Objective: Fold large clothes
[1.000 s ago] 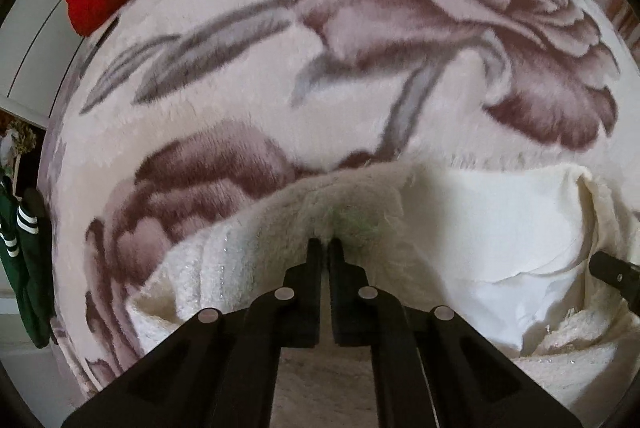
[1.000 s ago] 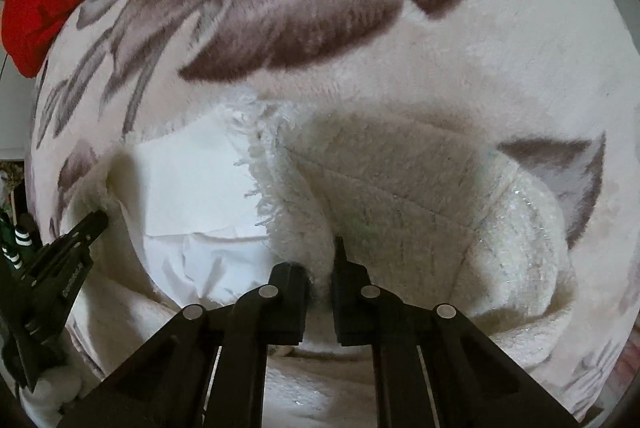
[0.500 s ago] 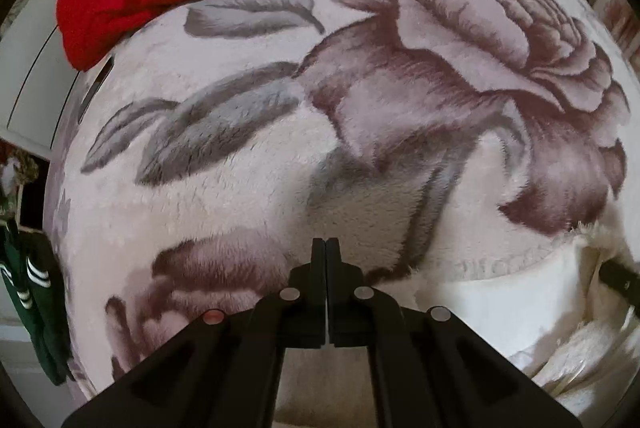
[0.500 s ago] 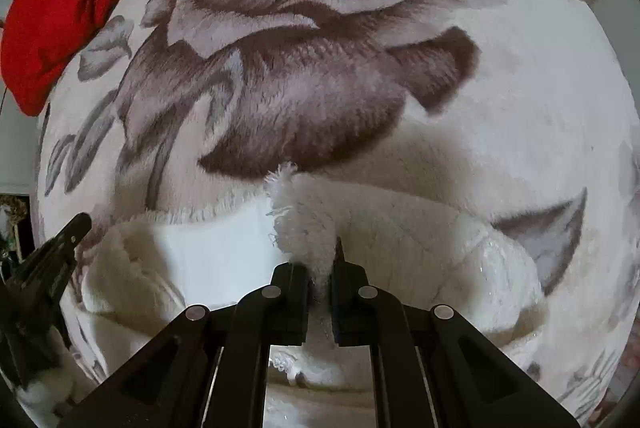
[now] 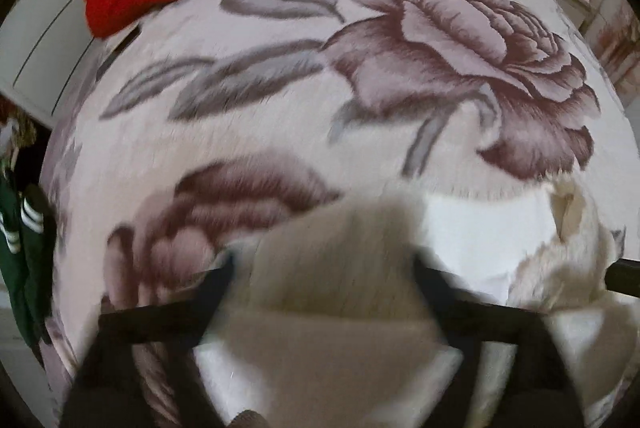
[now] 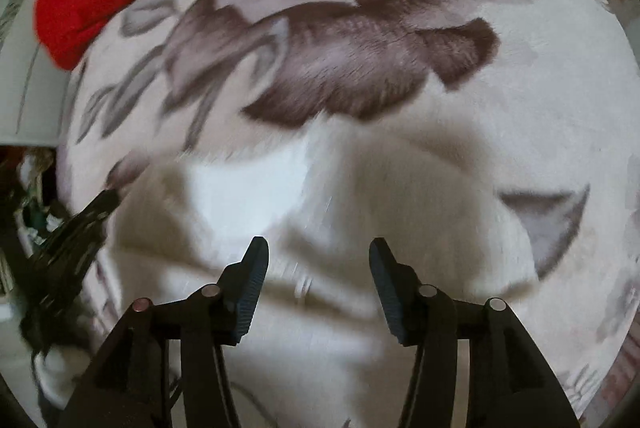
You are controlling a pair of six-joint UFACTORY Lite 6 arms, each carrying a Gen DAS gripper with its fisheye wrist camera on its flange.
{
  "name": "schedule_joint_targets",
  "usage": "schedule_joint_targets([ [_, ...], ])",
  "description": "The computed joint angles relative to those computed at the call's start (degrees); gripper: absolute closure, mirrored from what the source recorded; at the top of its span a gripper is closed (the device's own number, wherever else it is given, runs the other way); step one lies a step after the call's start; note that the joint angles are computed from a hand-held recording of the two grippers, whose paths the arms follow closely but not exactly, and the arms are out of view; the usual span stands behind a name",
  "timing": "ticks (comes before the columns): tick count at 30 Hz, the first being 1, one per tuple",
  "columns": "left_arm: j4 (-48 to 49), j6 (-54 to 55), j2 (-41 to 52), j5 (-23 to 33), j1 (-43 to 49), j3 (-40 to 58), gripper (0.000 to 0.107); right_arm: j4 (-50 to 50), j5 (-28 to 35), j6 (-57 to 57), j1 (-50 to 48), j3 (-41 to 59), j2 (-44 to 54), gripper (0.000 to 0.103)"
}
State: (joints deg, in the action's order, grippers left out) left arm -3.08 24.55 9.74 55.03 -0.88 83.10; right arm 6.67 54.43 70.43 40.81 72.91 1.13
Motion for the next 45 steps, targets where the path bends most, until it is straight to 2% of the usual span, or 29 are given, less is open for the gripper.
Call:
schedule_joint_targets([
  [2, 1.51, -0.30, -2.96, -2.78, 2.35, -3.89, 0.011, -0.83, -0.84, 2.24, 2.94, 1.96, -0.11, 0.048],
  [4, 4.75, -2.42, -4.93, -6.27, 3.91, -7.16, 0.011, 0.68, -4.34, 0.13, 4.54, 4.84, 2.24, 0.048],
  [10, 21.25, -17.14, -2.01, -14.10, 3.15, -12.27, 0.011, 13.47, -14.65, -16.88, 2.03, 16.44, 22.44, 0.048],
  [14, 32.18, -26.13, -1.36, -17.97, 0.20, -16.00, 0.010, 18.89, -15.51, -23.74, 0.17, 25.24, 35.84, 0.048],
  [17, 34.35, -27.71, -2.01, -19.77, 0.16, -17.90, 0.010, 19.32, -16.46, -24.37, 0.31, 28.33, 39.49, 0.050],
  [18, 34.06, -27.46, -1.88, -19.90, 0.38, -17.94, 0.010, 17.03, -17.20, -22.66, 0.78, 28.84, 39.63, 0.059],
  [19, 32.83, -26.40, -1.85, -19.84, 0.90, -17.76, 0.010, 13.25, -17.20, -19.54, 1.71, 29.56, 39.47, 0.097],
  [22, 29.02, -22.52, -1.37, -18.70, 2.01, -15.76, 0.010, 2.25, -12.40, -10.64, 3.97, 35.84, 41.37, 0.101],
  [26, 28.37, -21.81, -0.34, -18.44, 1.32, -14.03, 0.009, -5.53, -4.27, -4.38, 4.31, 44.44, 44.29, 0.103],
  [29, 29.74, -23.32, 0.84, -18.50, 0.05, -13.41, 0.009, -9.51, -2.51, -1.25, 2.85, 44.04, 43.29, 0.103],
  [31, 30.58, -23.74, 1.24, -18.25, -0.43, -13.14, 0.009, -10.37, -1.58, -0.62, 1.34, 44.02, 43.07, 0.103],
  [33, 29.00, -21.68, 0.56, -17.71, -0.06, -12.71, 0.009, -3.60, -2.04, -7.20, -0.85, 44.20, 44.55, 0.103],
  [35, 24.92, -17.15, -1.55, -17.05, 1.43, -12.27, 0.009, 1.42, 1.02, -11.22, -1.47, 47.12, 46.88, 0.103],
  [36, 22.96, -15.22, -2.54, -16.61, 2.13, -12.06, 0.009, 2.33, 2.34, -12.32, -1.31, 46.77, 46.19, 0.103],
  [39, 14.51, -6.69, -6.55, -13.42, 5.51, -10.34, 0.009, 7.75, -2.14, -16.04, -0.73, 34.23, 36.16, 0.100],
  [40, 13.07, -5.12, -7.61, -12.62, 6.13, -10.14, 0.009, 6.80, -2.81, -14.20, 0.05, 30.06, 31.98, 0.088],
  [41, 10.88, -2.72, -9.17, -11.37, 7.20, -9.75, 0.009, 5.33, -3.45, -11.54, 1.02, 25.64, 27.28, 0.067],
  [43, 5.55, 3.52, -13.62, -7.96, 10.40, -9.50, 0.009, 2.87, -4.38, -5.71, 3.37, 18.35, 18.75, 0.042],
  [45, 1.46, 9.68, -18.10, -4.83, 14.14, -10.39, 0.009, 0.16, -3.98, 1.53, 7.56, 12.32, 9.88, 0.042],
])
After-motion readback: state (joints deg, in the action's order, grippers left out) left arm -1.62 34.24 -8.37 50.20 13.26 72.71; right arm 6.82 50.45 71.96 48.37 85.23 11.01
